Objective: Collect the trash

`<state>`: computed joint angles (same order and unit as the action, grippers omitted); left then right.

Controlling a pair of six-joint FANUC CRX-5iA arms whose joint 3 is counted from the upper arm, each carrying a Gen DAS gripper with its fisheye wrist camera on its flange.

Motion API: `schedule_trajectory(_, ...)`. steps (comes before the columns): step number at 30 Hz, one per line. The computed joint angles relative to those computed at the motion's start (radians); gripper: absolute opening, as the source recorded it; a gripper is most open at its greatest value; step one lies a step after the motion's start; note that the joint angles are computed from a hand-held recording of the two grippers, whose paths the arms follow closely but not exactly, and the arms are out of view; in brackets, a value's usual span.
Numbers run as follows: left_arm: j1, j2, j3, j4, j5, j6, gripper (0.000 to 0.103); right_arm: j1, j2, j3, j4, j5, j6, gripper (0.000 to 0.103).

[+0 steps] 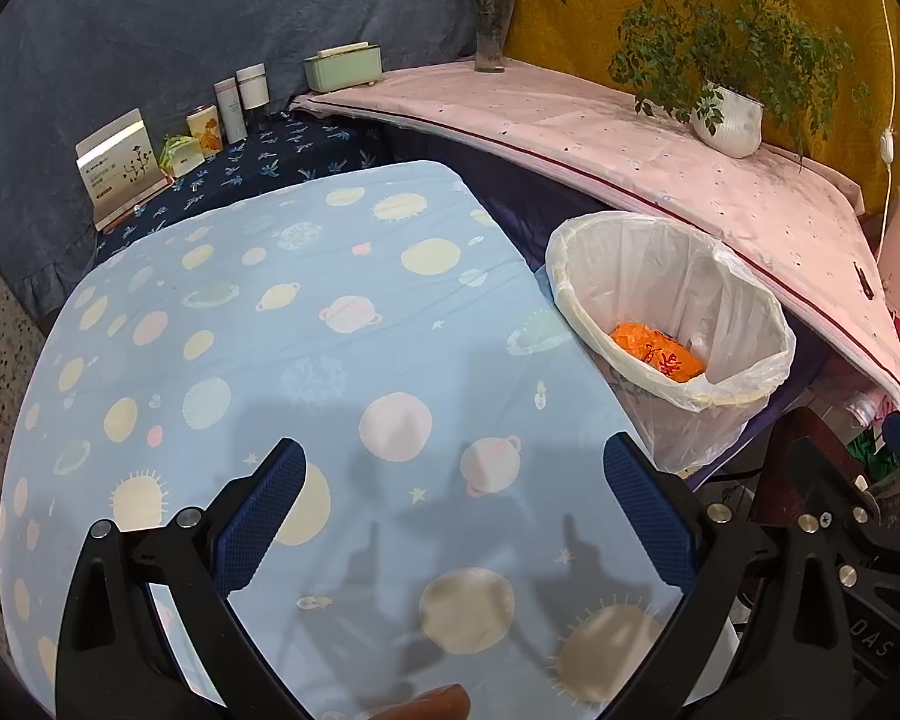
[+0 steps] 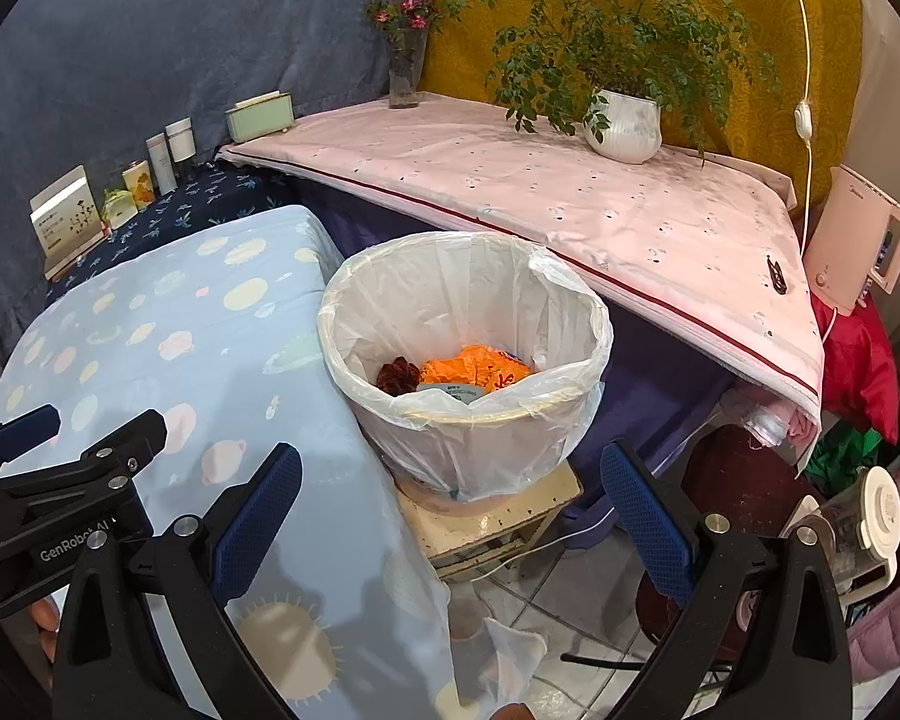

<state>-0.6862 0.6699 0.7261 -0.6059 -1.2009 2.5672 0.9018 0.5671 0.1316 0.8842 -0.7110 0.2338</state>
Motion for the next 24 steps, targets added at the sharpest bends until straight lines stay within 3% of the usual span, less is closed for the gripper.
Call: schedule_trajectory(24, -0.007, -0.005, -0.011, -0.010, -0.008, 0.031, 0.095, 0.005, -0.001, -0.007, 0.007, -0.001, -0.003, 0.096)
